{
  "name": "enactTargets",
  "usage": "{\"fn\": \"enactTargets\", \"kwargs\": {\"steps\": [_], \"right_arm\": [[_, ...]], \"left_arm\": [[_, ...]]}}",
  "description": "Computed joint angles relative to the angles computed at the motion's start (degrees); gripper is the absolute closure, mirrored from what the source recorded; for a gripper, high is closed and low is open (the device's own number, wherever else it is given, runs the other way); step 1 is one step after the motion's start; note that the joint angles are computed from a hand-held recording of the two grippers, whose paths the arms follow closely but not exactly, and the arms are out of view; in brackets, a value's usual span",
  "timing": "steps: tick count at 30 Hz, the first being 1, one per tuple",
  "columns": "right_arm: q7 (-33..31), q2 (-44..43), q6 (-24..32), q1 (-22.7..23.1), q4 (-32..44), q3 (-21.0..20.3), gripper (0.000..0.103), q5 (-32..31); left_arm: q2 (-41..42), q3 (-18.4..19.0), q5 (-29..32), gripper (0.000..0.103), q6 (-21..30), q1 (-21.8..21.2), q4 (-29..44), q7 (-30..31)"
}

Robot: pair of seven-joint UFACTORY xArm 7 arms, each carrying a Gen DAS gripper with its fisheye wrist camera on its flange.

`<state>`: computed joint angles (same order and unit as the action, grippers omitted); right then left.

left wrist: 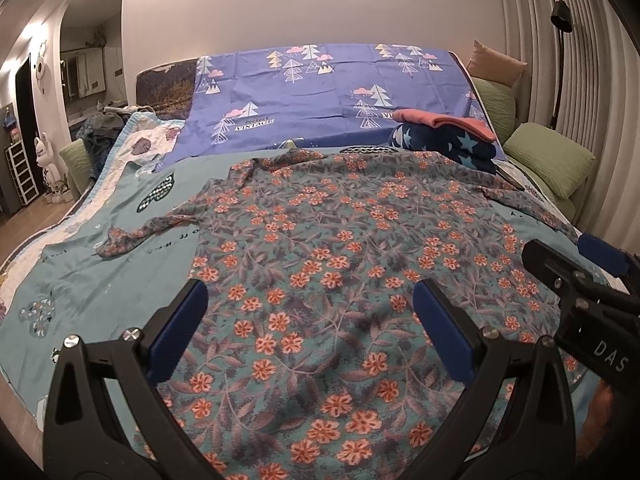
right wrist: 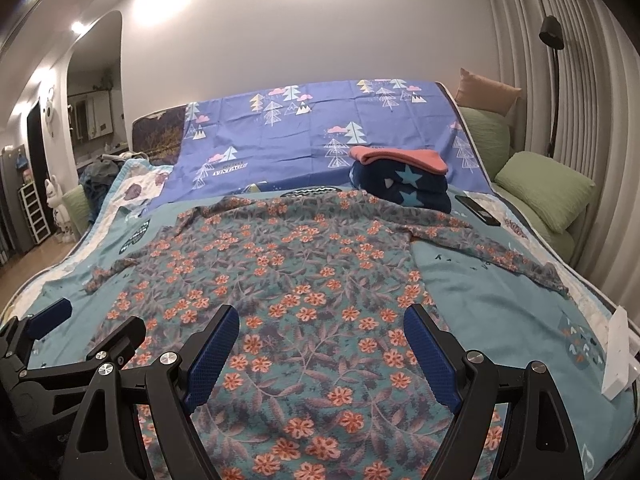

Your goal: Fold small clothes

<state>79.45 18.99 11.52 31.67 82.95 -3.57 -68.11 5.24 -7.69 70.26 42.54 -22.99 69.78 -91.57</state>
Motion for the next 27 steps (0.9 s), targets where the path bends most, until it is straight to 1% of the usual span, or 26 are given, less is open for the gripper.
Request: {"fn": "enactTargets", "kwargs": {"steps": [5, 12, 19, 22, 25, 26, 27], "right_arm": [[-1.2, 0.4, -0.1, -0.3, 0.3, 0.4, 0.017, 2.0], [-2.0, 0.6, 0.2, 0.5, 0.4, -0.2, 0.017, 2.7], [-3.8, 1.0, 1.3, 1.2, 1.4, -0.2, 0.017, 3.3], [-5.4, 1.6, 1.7, 1.4, 2.6, -0.1, 0.017, 3.8], [-8.7, 2.6, 2.0, 1.3, 4.1, 0.5, 0.017, 5.9], [-11.0, 3.0, 1.6, 0.8, 4.6, 1.1, 0.017, 7.8], [-14.7, 3.7, 1.1, -0.3, 5.3, 2.4, 0.017, 11.2]], "left_arm": [[0.0, 0.0, 0.6, 0.001, -0.1, 0.0, -0.1, 0.0], [-0.5, 0.1, 0.9, 0.001, -0.4, 0.2, -0.8, -0.9], [-1.7, 0.3, 0.7, 0.001, -1.6, 1.6, -2.2, -1.4], [-2.5, 0.4, 1.7, 0.001, -1.9, 2.4, -3.1, -2.1], [-3.8, 0.4, 3.0, 0.001, -1.8, 3.4, -4.2, -2.6], [-4.5, 0.6, 3.5, 0.001, -2.2, 4.1, -4.9, -2.9], [-5.0, 0.7, 3.7, 0.001, -2.7, 4.8, -5.5, -3.2]]}}
